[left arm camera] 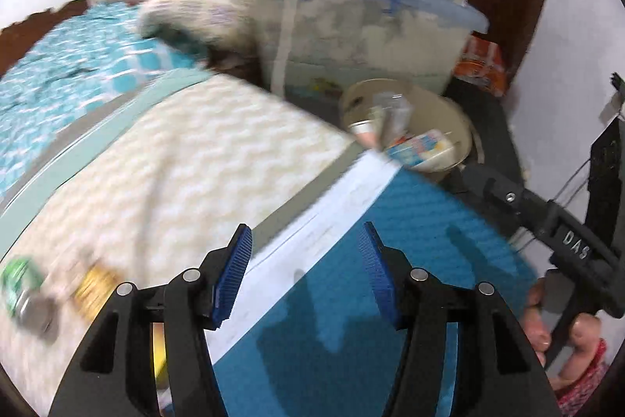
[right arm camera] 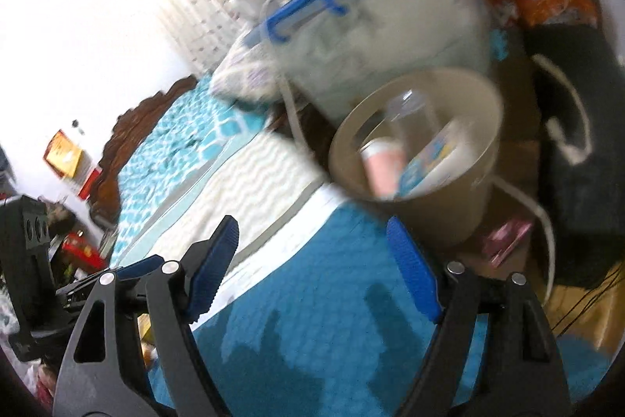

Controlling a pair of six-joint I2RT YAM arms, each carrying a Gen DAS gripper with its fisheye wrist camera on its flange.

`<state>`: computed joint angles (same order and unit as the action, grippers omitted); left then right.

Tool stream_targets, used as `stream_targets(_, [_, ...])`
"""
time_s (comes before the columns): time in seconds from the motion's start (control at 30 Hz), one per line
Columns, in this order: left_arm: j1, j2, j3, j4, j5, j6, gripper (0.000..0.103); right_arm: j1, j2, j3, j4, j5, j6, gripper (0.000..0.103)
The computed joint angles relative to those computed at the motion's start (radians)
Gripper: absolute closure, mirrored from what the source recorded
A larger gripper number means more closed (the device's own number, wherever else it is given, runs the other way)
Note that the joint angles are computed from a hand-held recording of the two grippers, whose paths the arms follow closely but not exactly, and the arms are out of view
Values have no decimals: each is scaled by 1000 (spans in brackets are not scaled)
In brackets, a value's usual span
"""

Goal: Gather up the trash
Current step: 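Move both open tools back toward the remaining trash on the bed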

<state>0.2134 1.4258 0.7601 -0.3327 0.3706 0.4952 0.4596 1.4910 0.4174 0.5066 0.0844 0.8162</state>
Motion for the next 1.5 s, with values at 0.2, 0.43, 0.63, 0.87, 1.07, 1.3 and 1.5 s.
stream_targets(0.2, [294,-64,-25,-66,98,146,49,235,51,94,-85,82,66,25])
stream_targets(0.43, [595,-64,-17,-94,193,299,47,430,120,254,-210,166,77,26])
stream_targets(0.63, [743,1,12,-58,221,347,47,523,176,369,-289,205,56,26])
stream_targets(0.87, [866,101,62,1,239,367,47,590,260,509,-377,216,30,27])
stream_targets(1.07, [942,199,106,87,212,364,47,639,323,613,-438,218,16,28])
stream_targets(1.3, [1006,311,163,154,191,359,47,680,384,692,-482,213,6,28])
stream_targets(1.5, [1031,391,217,212,173,335,46,684,452,832,-559,172,-65,28])
